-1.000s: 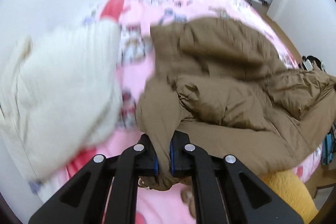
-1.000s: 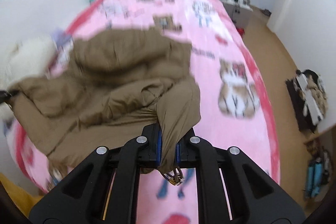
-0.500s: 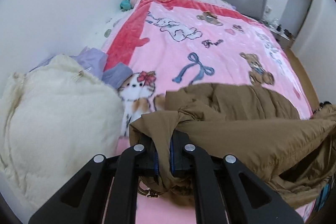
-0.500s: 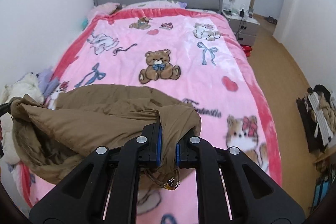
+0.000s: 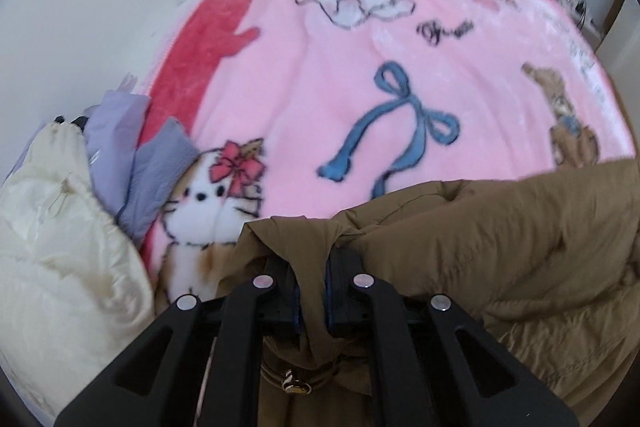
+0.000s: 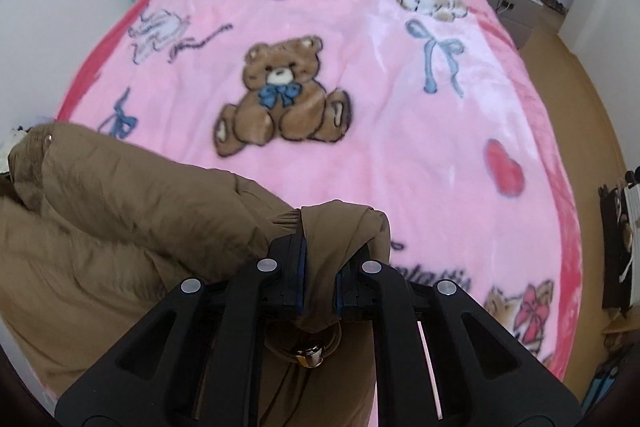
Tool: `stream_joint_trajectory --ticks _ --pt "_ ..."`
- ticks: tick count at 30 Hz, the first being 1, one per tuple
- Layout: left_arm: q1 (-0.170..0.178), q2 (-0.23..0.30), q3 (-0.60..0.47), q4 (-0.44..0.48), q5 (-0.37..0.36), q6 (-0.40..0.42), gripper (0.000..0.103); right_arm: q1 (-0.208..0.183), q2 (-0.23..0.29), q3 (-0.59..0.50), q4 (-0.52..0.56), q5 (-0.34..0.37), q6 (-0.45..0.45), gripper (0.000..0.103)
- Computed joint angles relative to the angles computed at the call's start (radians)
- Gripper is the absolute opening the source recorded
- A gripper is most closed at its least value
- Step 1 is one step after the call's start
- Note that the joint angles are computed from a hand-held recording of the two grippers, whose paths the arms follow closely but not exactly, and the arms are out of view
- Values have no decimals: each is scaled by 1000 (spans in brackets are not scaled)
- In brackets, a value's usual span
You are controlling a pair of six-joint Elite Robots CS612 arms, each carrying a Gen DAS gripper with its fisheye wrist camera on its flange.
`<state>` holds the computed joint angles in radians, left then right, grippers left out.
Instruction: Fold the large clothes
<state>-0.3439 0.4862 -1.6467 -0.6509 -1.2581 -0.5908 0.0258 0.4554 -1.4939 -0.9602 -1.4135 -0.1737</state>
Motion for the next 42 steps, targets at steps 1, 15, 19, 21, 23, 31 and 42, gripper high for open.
stream_joint_trajectory --ticks 1,15,19,21,23,31,42 --pt "1 4 10 -6 0 2 9 -2 1 15 3 9 11 9" --pt "-10 14 77 0 36 -29 11 -6 44 -36 -63 19 -64 17" --pt "-9 9 88 5 36 -36 12 -22 23 -73 -44 54 -130 23" --pt "-9 8 89 4 35 -39 12 -30 1 -62 -4 76 -129 27" --pt "-8 12 83 -3 33 -43 12 -43 -25 -37 44 135 -81 40" --pt "-3 43 24 -60 15 -34 12 -10 -28 -43 -39 -7 -24 56" --pt "-1 54 -4 -79 -1 -33 12 -55 -12 -115 -228 448 -106 95"
